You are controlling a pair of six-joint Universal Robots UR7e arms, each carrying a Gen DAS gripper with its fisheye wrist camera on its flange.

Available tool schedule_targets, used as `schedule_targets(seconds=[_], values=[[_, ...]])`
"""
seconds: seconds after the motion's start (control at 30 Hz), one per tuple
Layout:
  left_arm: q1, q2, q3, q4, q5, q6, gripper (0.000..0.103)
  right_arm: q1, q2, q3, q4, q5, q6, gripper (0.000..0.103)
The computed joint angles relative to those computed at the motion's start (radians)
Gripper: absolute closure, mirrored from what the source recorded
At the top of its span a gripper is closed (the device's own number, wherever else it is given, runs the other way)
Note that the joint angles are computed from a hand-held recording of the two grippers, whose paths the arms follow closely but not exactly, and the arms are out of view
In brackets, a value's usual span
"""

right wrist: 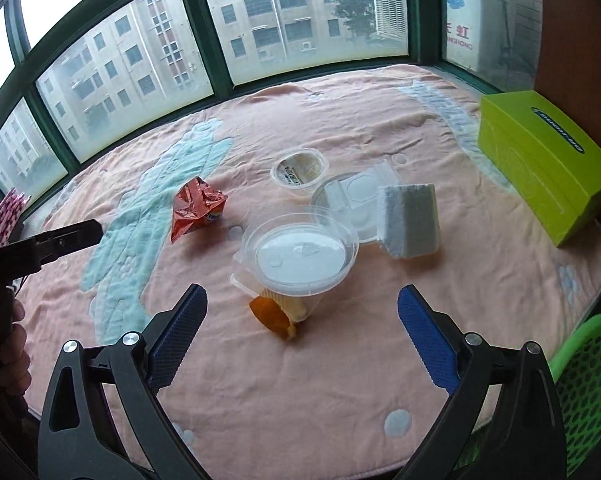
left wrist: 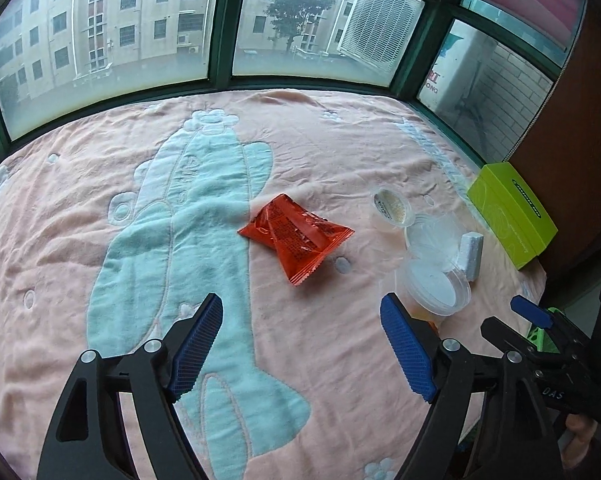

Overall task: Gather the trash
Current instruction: 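Move both tools back over the table, then grasp the red snack wrapper with the left tool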

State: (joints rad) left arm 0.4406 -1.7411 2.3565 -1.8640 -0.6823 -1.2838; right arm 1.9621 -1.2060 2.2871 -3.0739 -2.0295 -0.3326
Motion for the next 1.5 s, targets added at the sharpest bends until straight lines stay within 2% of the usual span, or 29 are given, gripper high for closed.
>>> schedule_targets(seconds=[0.37,0.77,0.87,1.2,1.4,1.5], values=[[0.1,0.032,-0.032,-0.08,0.006,0.07,0.017,-0.027,0.135,-0.097,0.031,-0.02,-0.022,0.006],[0.27,0.174,-0.117,-0.229,-0.03,0.129,0.014,-0.04,0.18,-0.13,0.027,-0.023,-0.033,0.006],[0.309,0.22,-0.147,-0.247,-0.041,0.13,0.014,-0.038,0.185,-0.129,0.017,-0.03,-0.036,0.01],[0.402,0.321,-0.227,-0.224,-0.068,0.044,0.014,-0.042,0.138,-0.1,0.006,-0.003,-0.021,0.011],[0.446,0.35,-0.239,-0.274,-0.104,-0.011,0.014,-0.045,0.073,-0.063,0.006,0.023,-0.002,0.011],[0.46,0.375,-0.266,-0.23,-0.092,-0.047,0.014,-0.048,0.044,-0.045,0.002,0.03,0.006,0.011]])
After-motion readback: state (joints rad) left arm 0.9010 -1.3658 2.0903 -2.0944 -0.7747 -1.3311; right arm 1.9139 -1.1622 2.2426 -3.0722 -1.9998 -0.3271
